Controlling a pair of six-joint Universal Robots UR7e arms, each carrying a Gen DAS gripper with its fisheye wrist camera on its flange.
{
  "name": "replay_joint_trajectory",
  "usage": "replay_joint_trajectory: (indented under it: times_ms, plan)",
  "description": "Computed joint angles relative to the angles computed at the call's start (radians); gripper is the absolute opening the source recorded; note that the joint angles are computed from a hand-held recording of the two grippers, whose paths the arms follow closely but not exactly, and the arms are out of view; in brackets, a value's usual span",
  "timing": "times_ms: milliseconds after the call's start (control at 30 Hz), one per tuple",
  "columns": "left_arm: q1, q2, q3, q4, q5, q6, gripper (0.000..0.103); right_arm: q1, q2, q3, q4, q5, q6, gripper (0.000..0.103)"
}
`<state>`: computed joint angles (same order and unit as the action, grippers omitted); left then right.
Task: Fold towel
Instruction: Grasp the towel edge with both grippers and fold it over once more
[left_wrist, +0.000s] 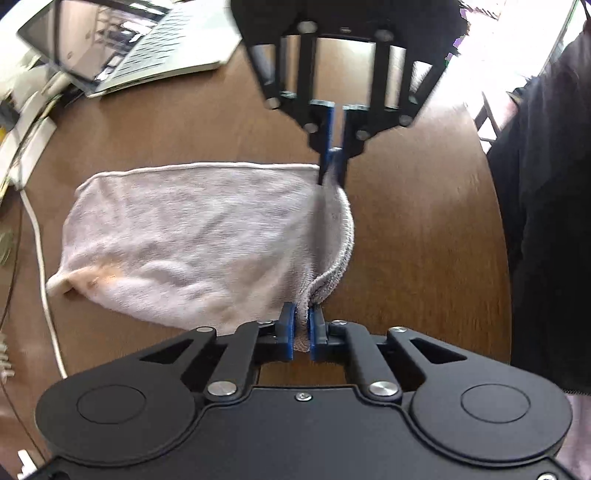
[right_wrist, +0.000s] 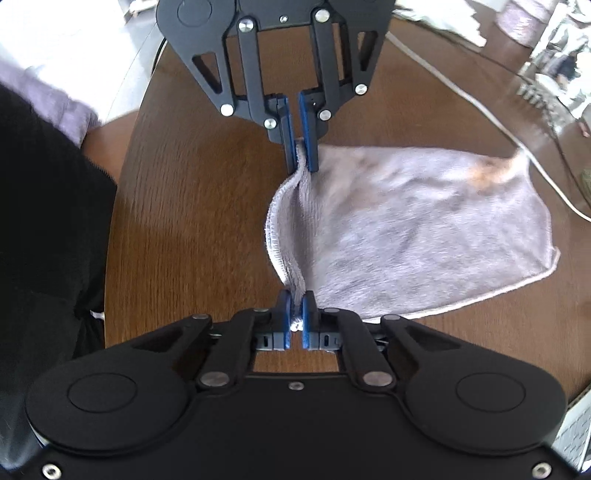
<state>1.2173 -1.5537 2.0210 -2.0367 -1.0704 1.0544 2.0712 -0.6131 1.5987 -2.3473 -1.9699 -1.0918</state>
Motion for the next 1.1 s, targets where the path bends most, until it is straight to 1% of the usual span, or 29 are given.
replay_joint_trajectory:
  times_ms: [133,200,233,333,400,500,600,633,700,733,800,867,933,1000,1067,1100]
  plan:
    - [0.003,0.069,-0.065,-0.047,0.016,0.028,0.008,0.000,0.004,-0.049,-0.024,0.007,-0.021,0.007]
    - [-0.007,0.081,-0.103,-0.046,0.014,0.018,0.008,0.000,0.027,-0.097,-0.038,0.004,-0.034,0.007]
    - [-0.024,0.073,-0.125,-0.026,0.018,0.002,0.008,-0.002,0.033,-0.119,-0.043,0.002,-0.039,0.007]
    - [-0.040,0.108,-0.182,-0.071,0.047,0.027,0.007,-0.009,0.072,-0.196,-0.056,-0.012,-0.054,0.007]
    - [-0.030,0.163,-0.248,-0.100,0.063,0.044,0.007,-0.018,0.114,-0.262,-0.058,-0.023,-0.059,0.007]
    - [-0.023,0.206,-0.293,-0.117,0.081,0.045,0.007,-0.037,0.165,-0.338,-0.066,-0.037,-0.056,0.007]
    - [-0.003,0.265,-0.352,-0.118,0.106,0.050,0.007,-0.059,0.224,-0.428,-0.054,-0.050,-0.046,0.007]
    - [0.004,0.295,-0.384,-0.100,0.122,0.037,0.007,-0.063,0.245,-0.457,-0.053,-0.054,-0.048,0.007]
    - [0.008,0.308,-0.398,-0.093,0.127,0.033,0.007,-0.070,0.271,-0.503,-0.041,-0.063,-0.047,0.007]
    - [0.009,0.312,-0.401,-0.098,0.122,0.025,0.008,-0.072,0.273,-0.510,-0.040,-0.062,-0.048,0.007]
    - [0.008,0.291,-0.374,-0.130,0.080,0.021,0.010,-0.076,0.282,-0.536,-0.033,-0.047,-0.063,0.007]
    - [0.012,0.292,-0.389,-0.081,0.026,-0.013,0.015,-0.074,0.264,-0.521,-0.029,-0.031,-0.080,0.007]
    - [0.016,0.297,-0.396,-0.049,-0.017,-0.031,0.029,-0.071,0.244,-0.497,-0.040,-0.015,-0.114,0.007]
    - [0.017,0.303,-0.393,-0.040,-0.022,-0.024,0.032,-0.068,0.229,-0.483,-0.037,-0.004,-0.130,0.007]
    - [0.018,0.313,-0.373,-0.065,0.003,-0.002,0.033,-0.064,0.214,-0.471,-0.038,0.003,-0.144,0.007]
    - [0.022,0.318,-0.378,-0.049,0.003,-0.010,0.033,-0.062,0.207,-0.466,-0.037,0.007,-0.149,0.007]
